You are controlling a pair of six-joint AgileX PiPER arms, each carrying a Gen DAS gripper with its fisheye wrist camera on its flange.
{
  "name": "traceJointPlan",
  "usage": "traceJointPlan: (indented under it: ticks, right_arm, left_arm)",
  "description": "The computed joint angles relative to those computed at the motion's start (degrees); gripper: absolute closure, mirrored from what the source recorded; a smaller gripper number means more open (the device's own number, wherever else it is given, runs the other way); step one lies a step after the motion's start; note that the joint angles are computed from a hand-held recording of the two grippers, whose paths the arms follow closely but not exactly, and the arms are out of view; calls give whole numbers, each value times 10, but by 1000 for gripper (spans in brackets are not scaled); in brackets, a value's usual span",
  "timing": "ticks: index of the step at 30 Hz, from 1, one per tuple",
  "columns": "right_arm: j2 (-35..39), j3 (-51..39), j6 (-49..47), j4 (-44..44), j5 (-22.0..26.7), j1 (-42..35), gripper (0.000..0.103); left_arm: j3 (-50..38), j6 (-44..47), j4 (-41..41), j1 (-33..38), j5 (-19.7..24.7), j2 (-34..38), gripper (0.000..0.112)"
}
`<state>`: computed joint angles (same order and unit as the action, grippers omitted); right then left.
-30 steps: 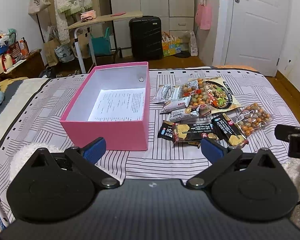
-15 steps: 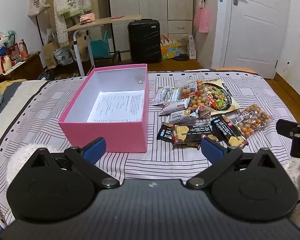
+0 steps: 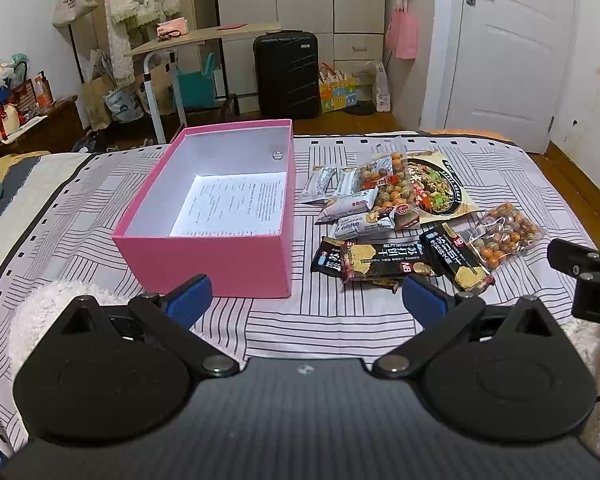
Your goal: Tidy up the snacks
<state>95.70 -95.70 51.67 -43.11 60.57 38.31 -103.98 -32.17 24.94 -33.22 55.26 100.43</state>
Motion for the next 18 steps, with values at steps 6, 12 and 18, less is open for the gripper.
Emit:
traceJointPlan:
  ticks: [6,12,18]
  right_arm:
    - [3,0,-5,4,-4,-2,0]
    - [-16,19,-41,48,-59,-25,0]
    - [-12,23,-222,166,-187,-109,0]
  left_arm:
    - [2,2,-2,2,2,-1,9]
    - [-4,20,-18,6,2,0,9]
    - [-64,70,-63,23,7,22,12]
